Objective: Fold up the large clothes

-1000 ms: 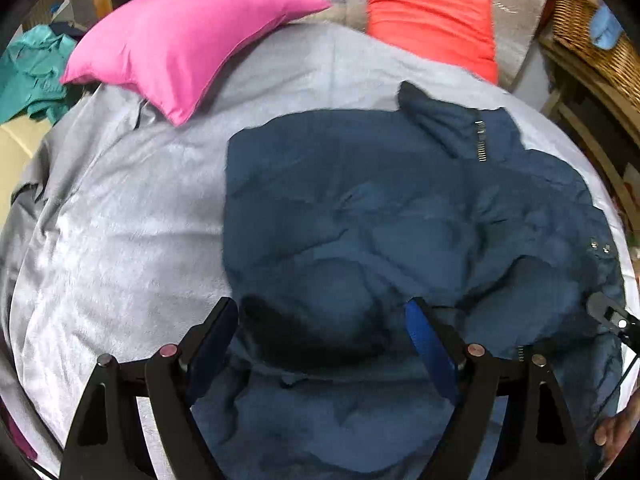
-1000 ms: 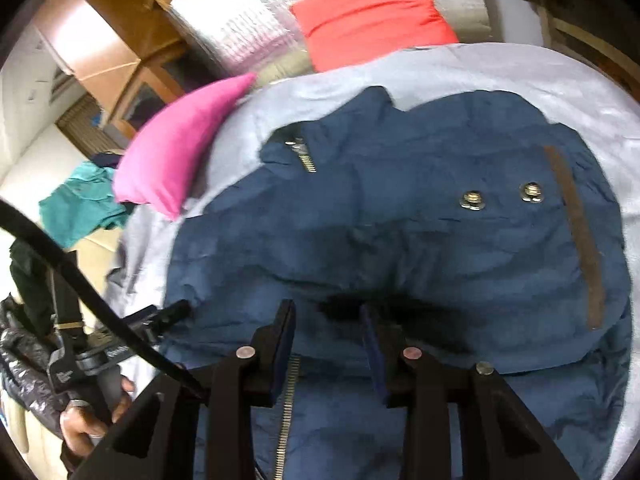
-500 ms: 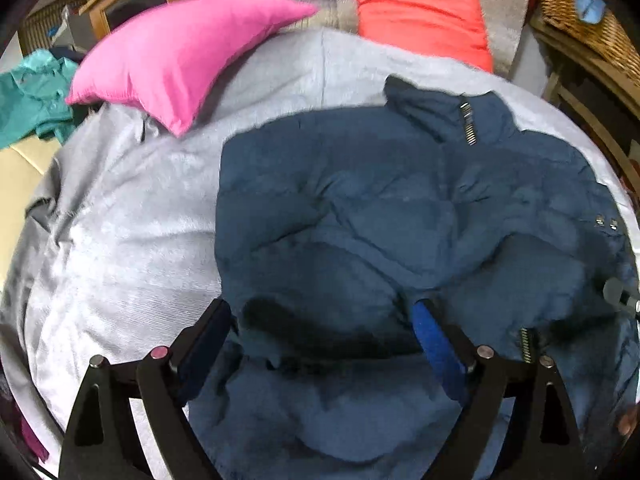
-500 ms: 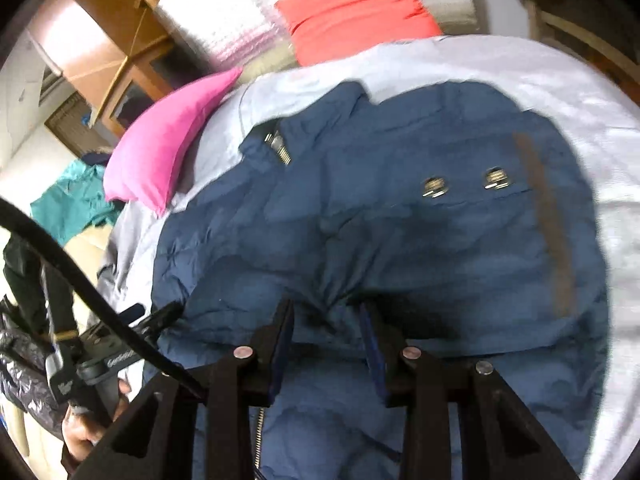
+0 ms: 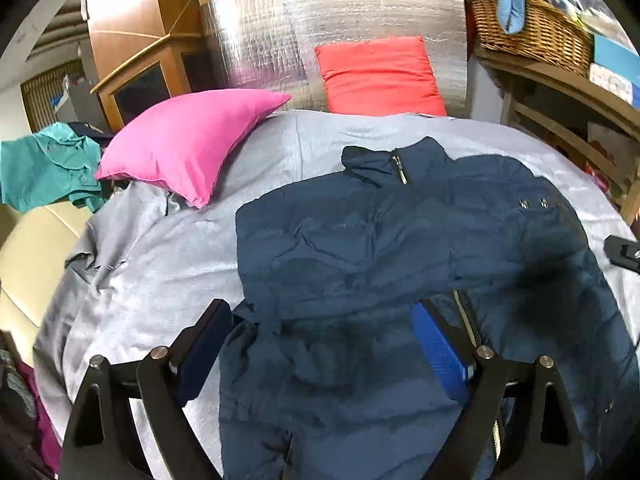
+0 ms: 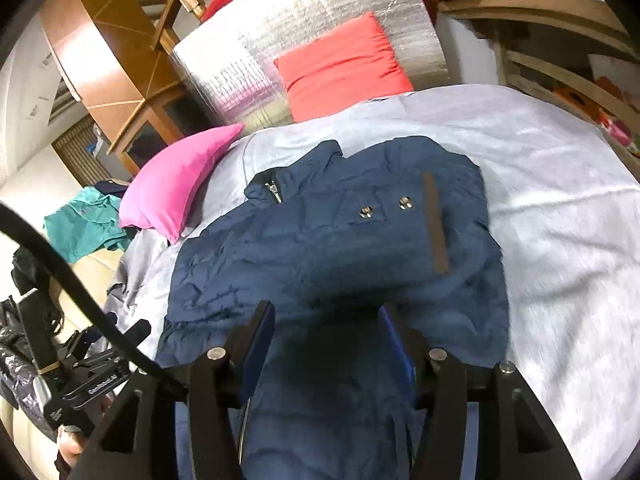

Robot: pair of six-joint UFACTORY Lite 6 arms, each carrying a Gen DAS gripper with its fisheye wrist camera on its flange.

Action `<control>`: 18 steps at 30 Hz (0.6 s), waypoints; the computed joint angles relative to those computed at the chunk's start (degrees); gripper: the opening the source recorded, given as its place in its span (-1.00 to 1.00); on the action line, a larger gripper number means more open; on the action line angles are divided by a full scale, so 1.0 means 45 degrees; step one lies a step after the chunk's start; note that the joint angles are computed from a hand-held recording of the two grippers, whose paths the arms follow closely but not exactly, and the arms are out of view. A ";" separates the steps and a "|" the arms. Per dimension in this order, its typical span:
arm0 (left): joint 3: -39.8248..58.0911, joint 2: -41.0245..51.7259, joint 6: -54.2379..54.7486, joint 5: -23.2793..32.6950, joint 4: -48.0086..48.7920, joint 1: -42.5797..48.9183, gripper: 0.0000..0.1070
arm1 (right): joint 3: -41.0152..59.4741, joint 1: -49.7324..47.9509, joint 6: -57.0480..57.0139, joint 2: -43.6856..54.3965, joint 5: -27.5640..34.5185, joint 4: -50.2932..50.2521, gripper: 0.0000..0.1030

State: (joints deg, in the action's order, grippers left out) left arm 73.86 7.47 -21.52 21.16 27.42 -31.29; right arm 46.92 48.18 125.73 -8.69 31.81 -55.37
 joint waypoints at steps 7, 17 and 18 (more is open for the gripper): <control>-0.1967 -0.1461 -0.1321 -0.0184 0.1483 -0.0153 0.72 | -0.1057 0.3039 0.2609 -0.1406 0.2709 -0.0544 0.14; -0.4333 -0.3577 -0.1686 -0.0303 0.1561 0.0239 0.72 | -0.2257 0.7273 0.5607 -0.2898 0.6275 0.0253 0.31; -0.4640 -0.3817 -0.1667 -0.0327 0.1510 0.0299 0.72 | -0.2344 0.7755 0.5852 -0.3045 0.6685 0.0341 0.30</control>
State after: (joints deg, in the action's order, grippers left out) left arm 52.98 -9.71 -29.02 19.69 34.22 -29.95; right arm 36.37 83.08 152.07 -22.39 61.89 -53.83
